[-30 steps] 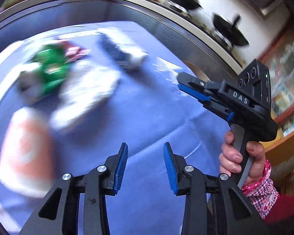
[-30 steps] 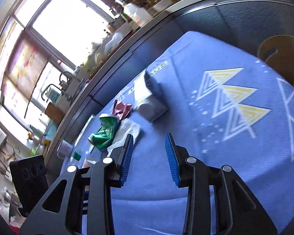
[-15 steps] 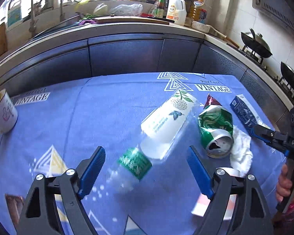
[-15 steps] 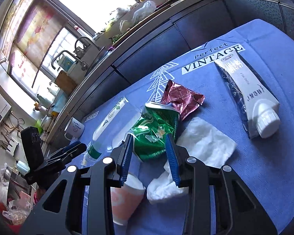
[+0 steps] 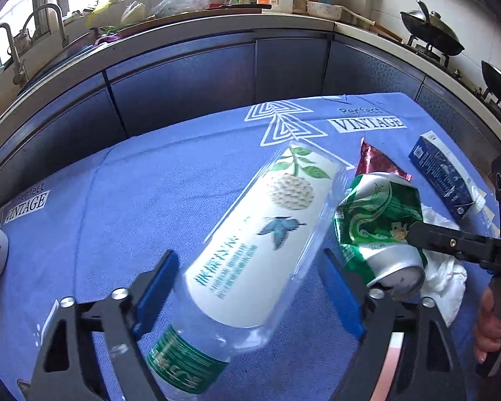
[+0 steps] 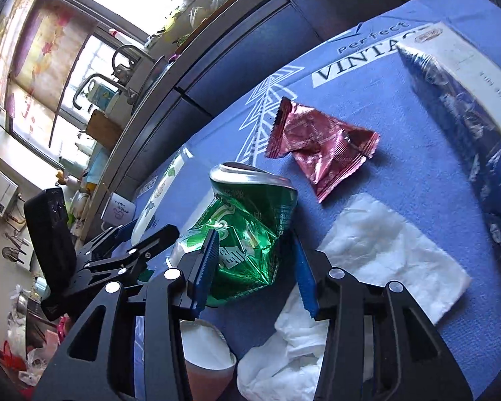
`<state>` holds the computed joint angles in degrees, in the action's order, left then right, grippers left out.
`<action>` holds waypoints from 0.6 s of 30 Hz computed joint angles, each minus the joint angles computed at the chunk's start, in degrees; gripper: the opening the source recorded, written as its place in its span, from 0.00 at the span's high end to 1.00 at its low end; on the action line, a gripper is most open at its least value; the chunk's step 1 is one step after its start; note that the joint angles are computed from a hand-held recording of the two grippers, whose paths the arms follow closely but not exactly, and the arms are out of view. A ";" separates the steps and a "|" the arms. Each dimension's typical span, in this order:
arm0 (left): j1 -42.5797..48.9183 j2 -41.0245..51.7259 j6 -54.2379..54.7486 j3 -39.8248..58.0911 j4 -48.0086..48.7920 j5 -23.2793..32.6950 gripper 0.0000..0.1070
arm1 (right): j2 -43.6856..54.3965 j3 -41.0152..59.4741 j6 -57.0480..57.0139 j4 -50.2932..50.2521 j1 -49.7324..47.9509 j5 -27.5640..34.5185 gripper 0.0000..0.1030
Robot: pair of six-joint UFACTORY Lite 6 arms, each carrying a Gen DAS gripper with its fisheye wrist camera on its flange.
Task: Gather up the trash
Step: 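Grasp the plastic bottle with the left gripper while the right gripper grasps the crushed green can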
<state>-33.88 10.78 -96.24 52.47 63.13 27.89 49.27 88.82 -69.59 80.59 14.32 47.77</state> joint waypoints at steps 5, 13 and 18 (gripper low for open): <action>-2.23 -2.05 -7.97 -3.29 4.26 1.60 0.44 | -2.99 -4.32 -5.13 3.66 1.13 2.31 0.88; -12.79 -20.69 -24.41 -15.45 7.09 9.22 0.45 | -25.73 -24.64 -17.88 11.42 -1.04 2.16 0.89; -24.25 -29.50 -27.17 -16.92 5.29 17.23 0.45 | -37.02 -35.87 -21.02 11.48 -9.25 7.49 0.89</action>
<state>-58.13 -18.72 -123.41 35.55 68.42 45.11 12.25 52.95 -90.62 92.07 5.07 55.26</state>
